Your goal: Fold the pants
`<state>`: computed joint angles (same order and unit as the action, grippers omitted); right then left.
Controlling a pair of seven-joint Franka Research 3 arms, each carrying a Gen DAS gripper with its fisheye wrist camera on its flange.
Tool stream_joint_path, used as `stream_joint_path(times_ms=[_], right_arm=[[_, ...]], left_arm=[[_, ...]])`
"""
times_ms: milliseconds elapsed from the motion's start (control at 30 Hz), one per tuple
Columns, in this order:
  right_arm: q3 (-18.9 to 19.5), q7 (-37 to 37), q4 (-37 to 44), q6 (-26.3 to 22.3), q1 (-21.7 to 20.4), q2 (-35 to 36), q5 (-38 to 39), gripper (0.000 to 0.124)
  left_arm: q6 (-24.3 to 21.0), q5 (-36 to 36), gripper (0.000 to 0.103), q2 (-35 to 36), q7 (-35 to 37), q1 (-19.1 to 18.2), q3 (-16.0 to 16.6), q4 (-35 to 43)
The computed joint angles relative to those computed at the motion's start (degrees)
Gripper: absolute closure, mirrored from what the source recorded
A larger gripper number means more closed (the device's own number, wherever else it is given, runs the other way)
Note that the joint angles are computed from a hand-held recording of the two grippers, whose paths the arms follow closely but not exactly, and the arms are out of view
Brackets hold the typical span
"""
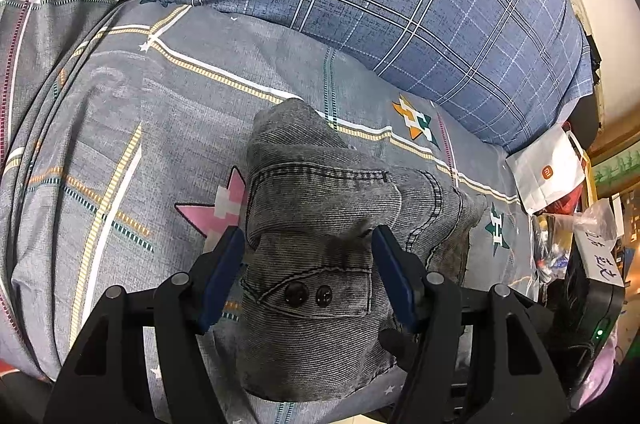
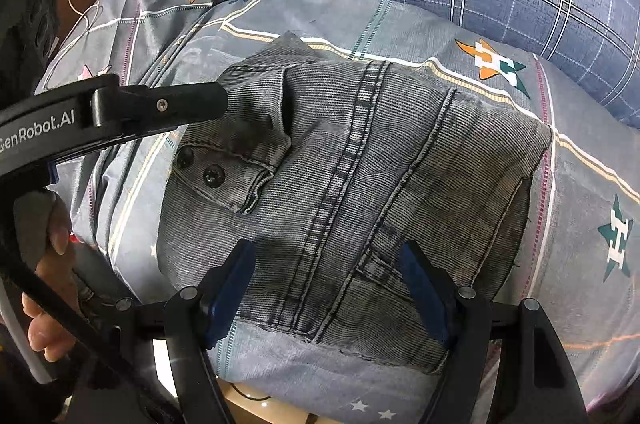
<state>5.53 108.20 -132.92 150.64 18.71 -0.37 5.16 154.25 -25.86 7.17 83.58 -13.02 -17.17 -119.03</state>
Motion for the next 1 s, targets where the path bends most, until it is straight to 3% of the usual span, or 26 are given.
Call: stream_joint_path(times_ms=[200, 300, 367, 433, 533, 733, 800, 867, 900, 933, 1000], right_arm=[[0.01, -0.03, -0.24, 0.38, 0.05, -0.13, -0.05, 0.048], [-0.25, -3.13, -3.39, 6.26, -0.05, -2.28, 4.89, 0.049], [-1.64, -10.05, -5.97, 11.60, 0.15, -4.62, 14.82, 0.048], [-4.24, -20.81, -7.60, 16.47, 1.64, -6.07, 29.82, 0.048], [-5.80, -23.68, -8.99, 20.12, -0.07, -6.01, 37.99, 0.047], [-6.75, -30.42, -5.31, 17.36, -4.05, -0.02, 51.04, 0.046], [-5.55, -35.64, -3.15, 16.59, -5.57, 2.49, 57.90, 0.046], [-4.54, -43.34, -0.34, 12.01, -7.83, 5.18, 66.44, 0.058], [-4.11, -46.10, 0.68, 9.28, -8.87, 6.14, 70.30, 0.080], [-3.74, -45.62, 1.13, 7.91, -9.33, 6.57, 70.14, 0.085], [-3.37, -39.54, 0.62, 11.96, -8.25, 5.97, 62.67, 0.104]], left_arm=[[0.09, 0.03, 0.038, 0.08, 0.09, 0.02, -0.03, 0.13], [-0.69, -3.95, 0.038, 1.08, 3.67, 1.09, -0.71, 1.19], [-2.93, -12.32, 0.038, 2.80, 9.40, 3.29, -1.68, 3.02], [-3.65, -19.74, 0.038, 4.52, 12.29, 5.16, -1.95, 4.28], [-4.00, -21.30, 0.038, 6.45, 12.79, 5.77, -1.47, 5.85], [-2.06, -24.40, 0.046, 10.58, 14.44, 6.76, -3.38, 8.82], [-1.56, -21.11, 0.051, 12.65, 12.90, 5.94, -2.99, 10.65], [-2.31, -15.67, 0.071, 14.34, 9.13, 4.93, -2.37, 11.99], [-1.79, -14.80, 0.073, 14.36, 8.50, 5.14, -2.84, 11.83], [-0.94, -14.95, 0.080, 13.88, 8.42, 5.60, -3.70, 11.29], [1.03, -18.79, 0.084, 11.81, 12.51, 7.82, -6.60, 9.52]])
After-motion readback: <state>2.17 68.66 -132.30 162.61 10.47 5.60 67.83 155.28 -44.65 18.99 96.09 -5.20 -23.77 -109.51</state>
